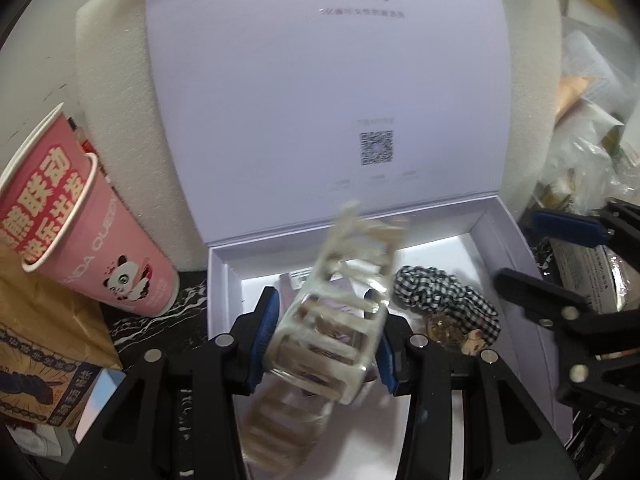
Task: Organize rigid objects
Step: 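Open left tool to drop white clip while right tool releases gingham scrunchie, then withdraw both open tools from the box toward the dark case and polka-dot scrunchie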
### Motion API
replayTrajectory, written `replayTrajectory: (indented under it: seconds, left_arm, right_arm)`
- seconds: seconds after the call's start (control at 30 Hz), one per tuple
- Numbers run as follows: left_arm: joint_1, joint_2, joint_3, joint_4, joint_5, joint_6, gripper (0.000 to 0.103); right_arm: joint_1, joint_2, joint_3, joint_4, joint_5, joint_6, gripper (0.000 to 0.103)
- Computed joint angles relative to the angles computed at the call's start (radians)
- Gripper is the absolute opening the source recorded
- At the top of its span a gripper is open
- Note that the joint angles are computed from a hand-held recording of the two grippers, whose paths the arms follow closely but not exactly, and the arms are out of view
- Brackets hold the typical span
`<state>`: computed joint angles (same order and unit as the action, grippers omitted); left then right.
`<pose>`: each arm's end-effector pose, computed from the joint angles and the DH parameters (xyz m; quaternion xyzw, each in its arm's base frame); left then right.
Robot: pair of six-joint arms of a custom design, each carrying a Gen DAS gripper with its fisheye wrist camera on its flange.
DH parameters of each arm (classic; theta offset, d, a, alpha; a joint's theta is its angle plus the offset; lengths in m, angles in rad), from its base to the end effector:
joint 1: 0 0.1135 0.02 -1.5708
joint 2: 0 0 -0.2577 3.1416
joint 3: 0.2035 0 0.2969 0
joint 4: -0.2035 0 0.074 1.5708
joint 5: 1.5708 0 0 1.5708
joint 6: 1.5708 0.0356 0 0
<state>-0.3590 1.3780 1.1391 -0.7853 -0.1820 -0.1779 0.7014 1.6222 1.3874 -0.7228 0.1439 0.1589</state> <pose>0.3056 -0.1078 0.2628 0.0623 0.9572 0.0131 0.2824 0.3034 0.2496 0.2722 -0.2339 0.9219 0.0632 0.3022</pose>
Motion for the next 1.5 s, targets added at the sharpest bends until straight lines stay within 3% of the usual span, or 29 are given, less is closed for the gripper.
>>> replayTrajectory:
  seconds: [0.1, 0.17, 0.23, 0.93, 1.5]
  left_arm:
    - [0.001, -0.014, -0.004, -0.017, 0.001, -0.003, 0.054]
    - [-0.014, -0.025, -0.01, -0.019, -0.024, -0.013, 0.083]
    - [-0.024, -0.05, -0.022, -0.014, -0.034, -0.015, 0.09]
    - [-0.098, -0.213, 0.02, -0.155, -0.09, -0.079, 0.09]
    - [-0.223, -0.339, 0.087, -0.269, -0.216, -0.156, 0.09]
  right_arm:
    - [-0.016, -0.038, -0.031, 0.004, -0.005, -0.009, 0.057]
    - [-0.015, -0.063, -0.046, -0.003, 0.002, -0.004, 0.057]
    - [-0.02, -0.091, -0.063, -0.009, 0.006, -0.003, 0.057]
    - [0.014, -0.244, -0.09, -0.064, 0.057, 0.028, 0.056]
    - [0.112, -0.398, -0.107, -0.114, 0.16, 0.057, 0.059]
